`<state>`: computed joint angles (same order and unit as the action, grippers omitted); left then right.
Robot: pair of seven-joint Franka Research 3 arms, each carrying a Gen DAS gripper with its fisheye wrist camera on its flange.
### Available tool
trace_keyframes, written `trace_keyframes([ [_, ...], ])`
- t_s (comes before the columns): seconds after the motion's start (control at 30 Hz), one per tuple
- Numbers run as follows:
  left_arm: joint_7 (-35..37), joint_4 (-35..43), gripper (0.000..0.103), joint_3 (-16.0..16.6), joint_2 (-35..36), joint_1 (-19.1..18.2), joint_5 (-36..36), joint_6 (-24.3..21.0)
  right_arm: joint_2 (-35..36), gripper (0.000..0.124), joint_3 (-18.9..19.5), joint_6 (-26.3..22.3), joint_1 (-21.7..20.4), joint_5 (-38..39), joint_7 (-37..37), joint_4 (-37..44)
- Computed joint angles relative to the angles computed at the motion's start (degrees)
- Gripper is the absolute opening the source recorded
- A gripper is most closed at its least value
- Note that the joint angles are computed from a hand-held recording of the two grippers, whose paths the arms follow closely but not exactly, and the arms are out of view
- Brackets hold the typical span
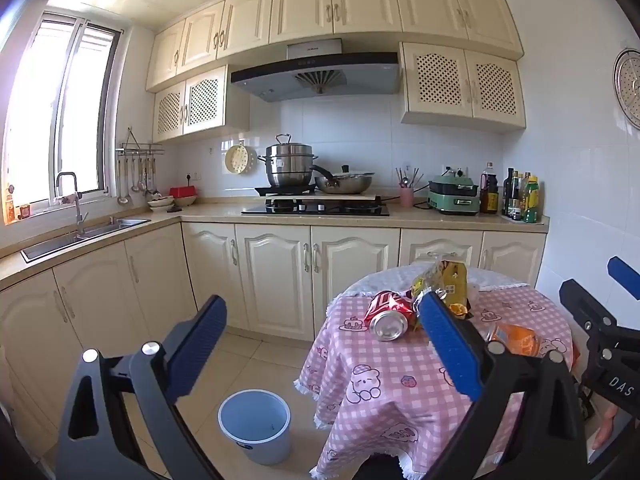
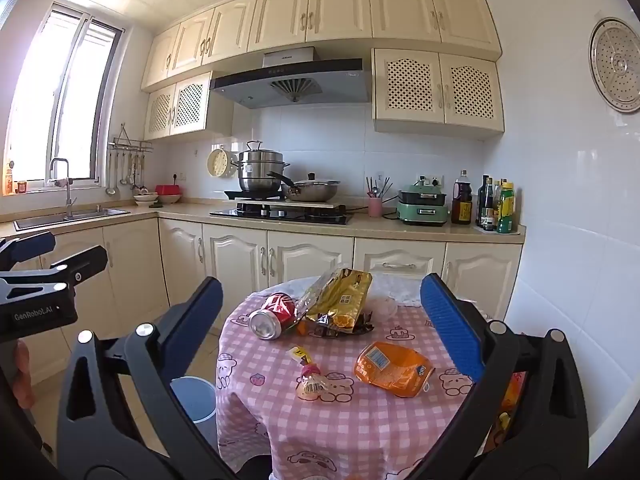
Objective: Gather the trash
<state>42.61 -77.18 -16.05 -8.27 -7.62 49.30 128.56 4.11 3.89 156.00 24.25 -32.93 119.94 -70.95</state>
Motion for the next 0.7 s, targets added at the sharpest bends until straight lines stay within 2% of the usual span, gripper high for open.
trace_keyframes([
  [0.7, -0.4, -0.9, 0.095, 0.1, -0.5, 0.1, 0.1, 0.5, 0.1, 0.097, -0.1, -0.5, 0.1, 1.5, -1.4, 0.2],
])
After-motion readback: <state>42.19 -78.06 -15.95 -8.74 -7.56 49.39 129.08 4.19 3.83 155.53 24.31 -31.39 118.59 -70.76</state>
